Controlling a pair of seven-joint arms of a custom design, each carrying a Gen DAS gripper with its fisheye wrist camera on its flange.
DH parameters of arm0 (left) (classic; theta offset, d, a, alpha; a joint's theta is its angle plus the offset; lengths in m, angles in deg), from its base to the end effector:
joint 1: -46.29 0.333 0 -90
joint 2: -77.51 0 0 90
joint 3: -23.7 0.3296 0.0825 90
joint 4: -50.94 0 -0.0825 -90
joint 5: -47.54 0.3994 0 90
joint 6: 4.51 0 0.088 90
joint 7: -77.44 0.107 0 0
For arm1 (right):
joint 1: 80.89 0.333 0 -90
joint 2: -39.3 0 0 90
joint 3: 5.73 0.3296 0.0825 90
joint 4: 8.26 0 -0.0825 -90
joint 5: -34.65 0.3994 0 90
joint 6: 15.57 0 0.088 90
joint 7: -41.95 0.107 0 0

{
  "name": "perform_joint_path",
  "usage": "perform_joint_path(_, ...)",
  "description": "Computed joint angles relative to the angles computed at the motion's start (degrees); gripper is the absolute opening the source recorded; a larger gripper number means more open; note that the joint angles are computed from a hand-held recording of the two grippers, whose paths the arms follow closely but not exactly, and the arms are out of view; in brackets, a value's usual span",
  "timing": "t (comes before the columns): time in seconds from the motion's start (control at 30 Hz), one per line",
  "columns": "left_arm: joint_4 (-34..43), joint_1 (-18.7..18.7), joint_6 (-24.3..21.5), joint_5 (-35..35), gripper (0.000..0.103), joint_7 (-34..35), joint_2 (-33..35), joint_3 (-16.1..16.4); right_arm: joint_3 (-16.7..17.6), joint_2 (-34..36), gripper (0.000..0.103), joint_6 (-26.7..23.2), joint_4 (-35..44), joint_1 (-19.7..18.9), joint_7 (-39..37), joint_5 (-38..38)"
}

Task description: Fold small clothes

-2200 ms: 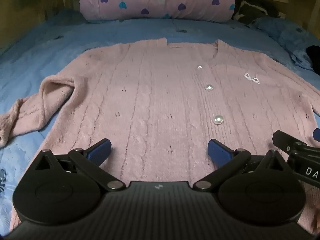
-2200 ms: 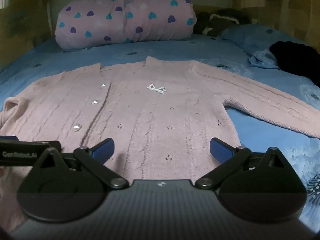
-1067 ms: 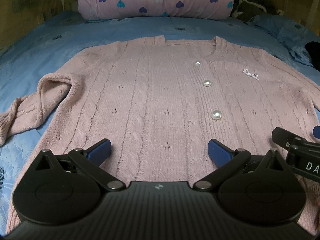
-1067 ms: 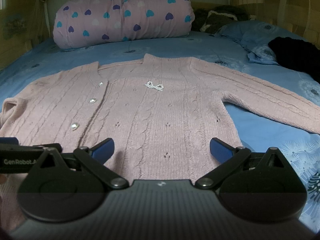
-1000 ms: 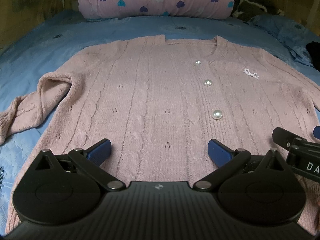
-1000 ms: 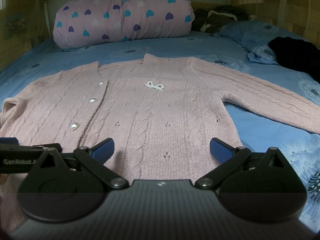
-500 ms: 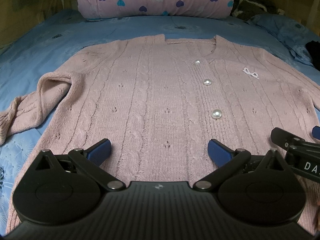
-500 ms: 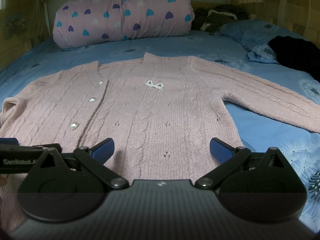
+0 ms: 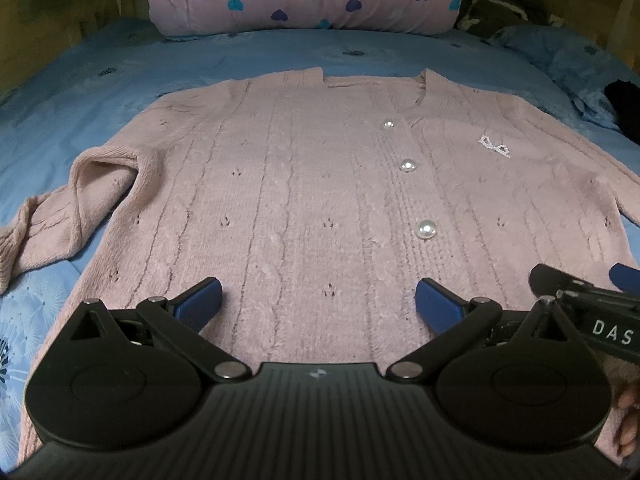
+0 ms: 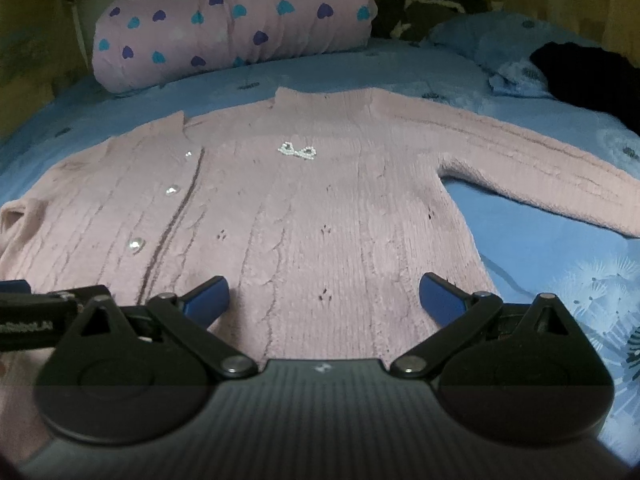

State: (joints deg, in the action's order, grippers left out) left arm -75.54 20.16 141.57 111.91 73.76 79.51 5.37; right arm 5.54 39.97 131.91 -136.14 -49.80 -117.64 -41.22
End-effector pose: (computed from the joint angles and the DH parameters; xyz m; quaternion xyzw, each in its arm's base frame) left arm 0.3985 -0.4068 0.3954 -0.6498 0.6578 -0.2665 0.2721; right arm 0.4031 0.3893 0.3949 -0.5966 0.6772 -0.2825 0.3250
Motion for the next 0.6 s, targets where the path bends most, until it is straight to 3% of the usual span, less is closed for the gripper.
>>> perform_joint_path(0.6,-0.71,0.9,2.44,-0.47,0.103,0.81,-1.26,0.03,0.15,1.06,0.103,-2.92,1.84,1.06,-8.15,7.58)
